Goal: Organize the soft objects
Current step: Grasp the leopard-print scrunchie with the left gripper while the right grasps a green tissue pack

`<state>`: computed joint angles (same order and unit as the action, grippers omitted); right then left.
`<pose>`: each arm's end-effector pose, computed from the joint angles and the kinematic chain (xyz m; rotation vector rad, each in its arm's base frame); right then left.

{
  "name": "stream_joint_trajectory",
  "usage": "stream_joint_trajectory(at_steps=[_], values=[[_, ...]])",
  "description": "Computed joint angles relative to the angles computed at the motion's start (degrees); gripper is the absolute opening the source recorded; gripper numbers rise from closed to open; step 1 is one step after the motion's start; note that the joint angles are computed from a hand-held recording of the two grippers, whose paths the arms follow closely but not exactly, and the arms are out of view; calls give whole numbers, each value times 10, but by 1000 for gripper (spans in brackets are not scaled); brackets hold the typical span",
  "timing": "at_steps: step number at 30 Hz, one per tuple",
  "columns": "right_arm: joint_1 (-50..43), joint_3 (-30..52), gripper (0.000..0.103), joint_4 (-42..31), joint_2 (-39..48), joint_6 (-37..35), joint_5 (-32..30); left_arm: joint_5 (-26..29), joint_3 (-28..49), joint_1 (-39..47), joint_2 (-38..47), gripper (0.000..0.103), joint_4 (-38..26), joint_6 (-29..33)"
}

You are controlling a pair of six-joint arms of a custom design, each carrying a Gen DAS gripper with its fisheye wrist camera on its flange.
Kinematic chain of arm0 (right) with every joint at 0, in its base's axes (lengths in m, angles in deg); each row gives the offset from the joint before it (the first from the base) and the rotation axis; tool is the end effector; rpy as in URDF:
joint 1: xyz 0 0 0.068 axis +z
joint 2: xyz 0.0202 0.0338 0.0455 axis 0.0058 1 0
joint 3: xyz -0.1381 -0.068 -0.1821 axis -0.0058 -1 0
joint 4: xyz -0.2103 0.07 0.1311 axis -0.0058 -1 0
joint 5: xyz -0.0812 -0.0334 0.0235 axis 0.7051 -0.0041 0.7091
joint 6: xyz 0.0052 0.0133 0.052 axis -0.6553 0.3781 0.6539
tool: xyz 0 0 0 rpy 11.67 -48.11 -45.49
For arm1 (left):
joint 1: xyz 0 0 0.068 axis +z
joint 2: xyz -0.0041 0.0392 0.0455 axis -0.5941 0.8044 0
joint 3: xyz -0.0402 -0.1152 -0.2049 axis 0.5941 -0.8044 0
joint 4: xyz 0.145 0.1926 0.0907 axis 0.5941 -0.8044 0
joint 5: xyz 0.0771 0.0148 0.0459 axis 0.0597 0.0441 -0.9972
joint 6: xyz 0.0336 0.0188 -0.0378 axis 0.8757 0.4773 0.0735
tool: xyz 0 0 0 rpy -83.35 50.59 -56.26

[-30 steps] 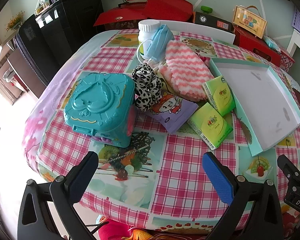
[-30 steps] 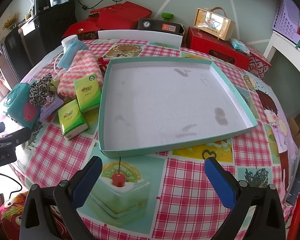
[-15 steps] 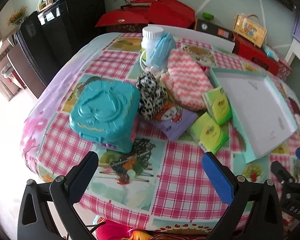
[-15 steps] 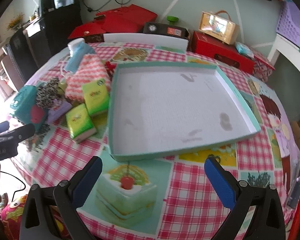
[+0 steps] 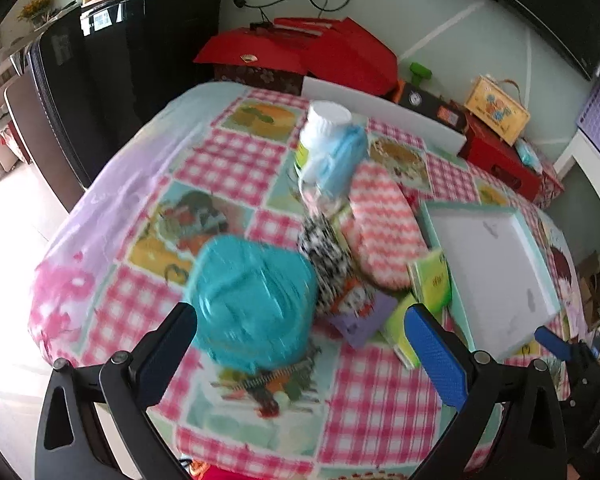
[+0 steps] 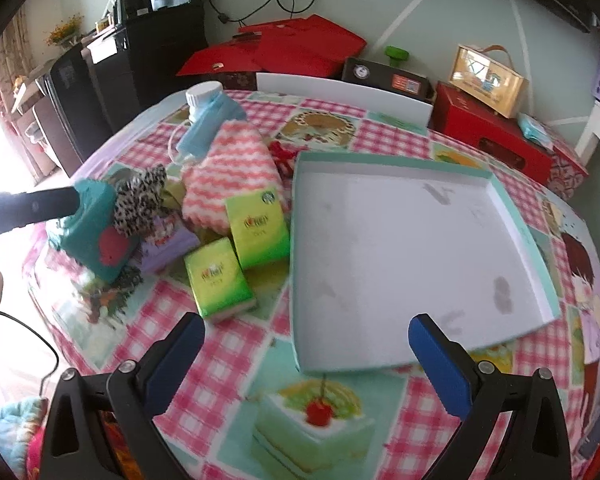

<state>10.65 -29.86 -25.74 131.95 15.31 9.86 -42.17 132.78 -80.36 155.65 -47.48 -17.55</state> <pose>0.2782 0.0583 0.1926 -0.6362 2.3868 0.2246 0.2426 -0.2056 0.2409 -0.4409 2.3875 0.0783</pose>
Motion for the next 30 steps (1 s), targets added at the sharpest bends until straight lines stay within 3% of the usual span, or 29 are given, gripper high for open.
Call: stream_joint_trajectory(at_steps=[7,11,24,30], values=[[33,67,103,11,70,20,-7,96,-21,80,-20,103,77,100],[48,110,95,4,116,20,-10,130,27,109,18,103,58,147],[77,254,76,-36,264,0,-11,229,132,166,129,102,8,198],[86,283,70,-49,289,-20,-12,267,177,179,180,95,-11,217]])
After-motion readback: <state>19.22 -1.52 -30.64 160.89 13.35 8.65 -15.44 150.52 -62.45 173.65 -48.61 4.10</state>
